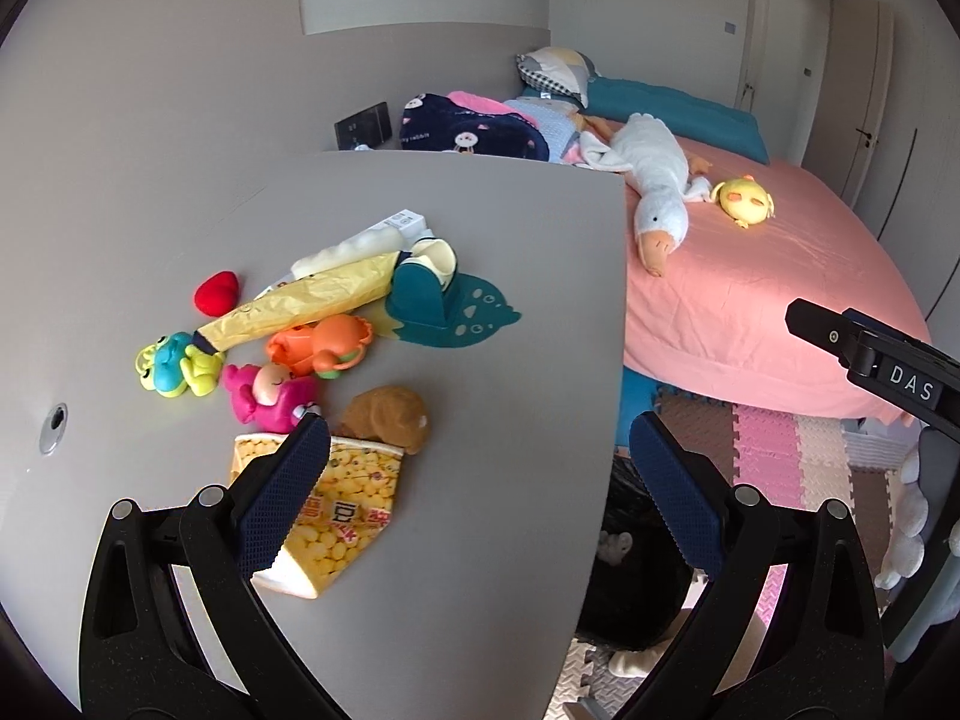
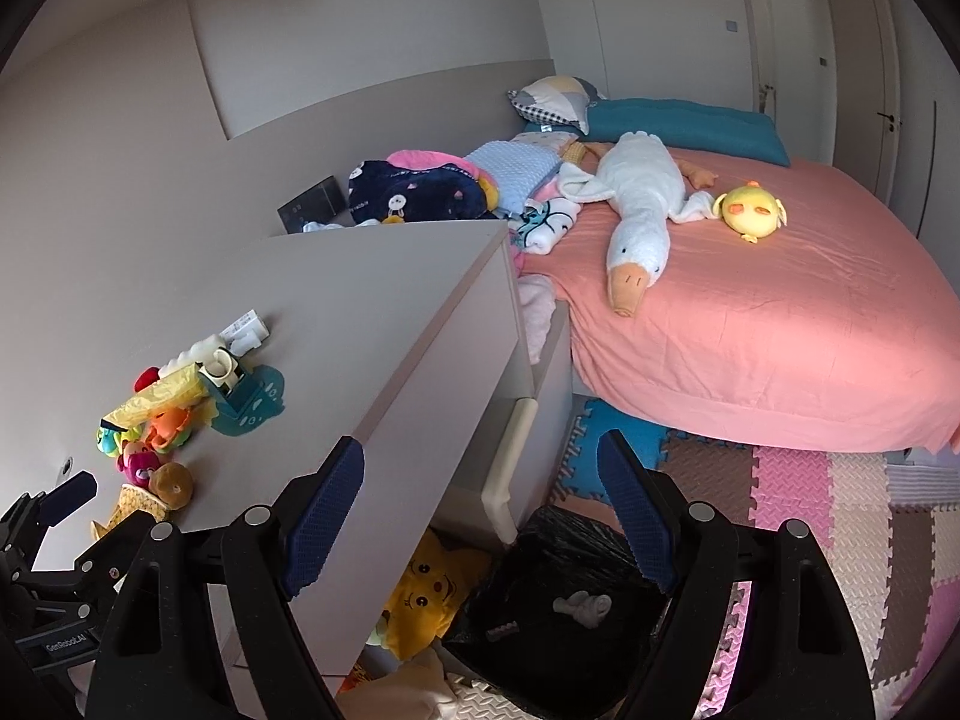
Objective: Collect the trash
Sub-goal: 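Grasp the yellow snack bag with the left tool while the right tool grasps the brown plush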
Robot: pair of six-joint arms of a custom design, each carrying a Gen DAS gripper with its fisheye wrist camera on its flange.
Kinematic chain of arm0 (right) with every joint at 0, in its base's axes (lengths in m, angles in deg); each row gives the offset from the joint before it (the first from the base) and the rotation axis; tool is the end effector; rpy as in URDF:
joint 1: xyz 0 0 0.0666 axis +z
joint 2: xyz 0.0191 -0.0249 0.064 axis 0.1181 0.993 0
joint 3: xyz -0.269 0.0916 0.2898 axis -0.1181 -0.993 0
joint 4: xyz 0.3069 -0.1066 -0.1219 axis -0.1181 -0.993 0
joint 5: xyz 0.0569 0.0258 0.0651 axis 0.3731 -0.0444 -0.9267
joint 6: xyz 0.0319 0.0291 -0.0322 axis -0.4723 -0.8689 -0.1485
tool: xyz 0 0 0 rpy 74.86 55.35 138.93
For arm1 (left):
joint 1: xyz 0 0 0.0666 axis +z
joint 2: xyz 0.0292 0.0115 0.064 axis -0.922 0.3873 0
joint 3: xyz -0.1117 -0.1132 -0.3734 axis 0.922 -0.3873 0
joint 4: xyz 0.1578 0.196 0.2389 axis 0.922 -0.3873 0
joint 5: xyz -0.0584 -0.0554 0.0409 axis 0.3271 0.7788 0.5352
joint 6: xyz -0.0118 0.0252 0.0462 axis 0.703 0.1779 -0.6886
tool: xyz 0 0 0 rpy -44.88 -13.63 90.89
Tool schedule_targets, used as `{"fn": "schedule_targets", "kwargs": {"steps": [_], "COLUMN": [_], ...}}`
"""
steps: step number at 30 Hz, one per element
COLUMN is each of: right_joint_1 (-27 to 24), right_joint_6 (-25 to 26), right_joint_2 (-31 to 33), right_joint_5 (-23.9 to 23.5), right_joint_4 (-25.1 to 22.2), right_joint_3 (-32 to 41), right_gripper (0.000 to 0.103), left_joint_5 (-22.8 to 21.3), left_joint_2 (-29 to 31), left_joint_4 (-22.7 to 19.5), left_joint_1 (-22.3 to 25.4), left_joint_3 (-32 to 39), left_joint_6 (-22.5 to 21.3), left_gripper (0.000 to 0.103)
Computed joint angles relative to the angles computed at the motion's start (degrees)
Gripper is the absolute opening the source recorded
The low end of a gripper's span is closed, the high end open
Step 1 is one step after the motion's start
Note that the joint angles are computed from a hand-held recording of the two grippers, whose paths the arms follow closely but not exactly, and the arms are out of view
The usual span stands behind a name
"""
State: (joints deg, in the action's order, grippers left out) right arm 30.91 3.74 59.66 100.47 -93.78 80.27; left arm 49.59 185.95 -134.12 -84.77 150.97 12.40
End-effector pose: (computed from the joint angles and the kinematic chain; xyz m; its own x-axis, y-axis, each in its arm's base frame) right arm 0.4979 0.2007 0.4337 -0.4693 0.4917 -0.7335 0.5335 0.8198 0.2082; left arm 0.5853 -0.1949 0.4647 -0.5405 0.4547 -0.7079 0.6284 0.7776 0.0197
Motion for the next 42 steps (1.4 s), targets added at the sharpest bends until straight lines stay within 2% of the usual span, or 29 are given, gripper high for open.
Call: {"fn": "schedule_targets", "kwargs": {"steps": [6,12,17,27,30,42], "right_joint_1": [1.5,2.0,2.3,1.9,1.9,3.2], "right_joint_6": [2.9,4.8,5.5,5.0,5.4,8.4], "right_joint_2": [3.1,4.9,5.5,5.6,6.0,12.5], "right_joint_5": [-1.4,-3.1,-4.0,-4.2,-4.4,-6.2], "right_joint_4": [0.8,1.8,2.3,2.1,2.1,-1.4], "right_joint_3": [4.2,6.2,6.4,6.2,6.4,16.1], "right_gripper": [0.08,0.08,0.08,0.08,0.08,0.08], "left_joint_5": [-1.8,-3.8,-5.0,-7.3,-6.9,-7.4], "left_joint_2": [0.0,0.5,1.3,5.4,6.3,4.9], "left_joint_4": [-1.0,-2.4,-2.2,-3.4,-3.7,-0.7], "left_joint_1": [3.3,5.5,5.2,4.3,4.6,7.1], "left_joint_3": [-0.1,-0.5,-1.5,1.7,2.3,1.2], "left_joint_6": [3.6,9.4,7.5,3.7,3.2,1.5], "left_gripper": [0.097,0.097,0.097,0.097,0.093,0.092]}}
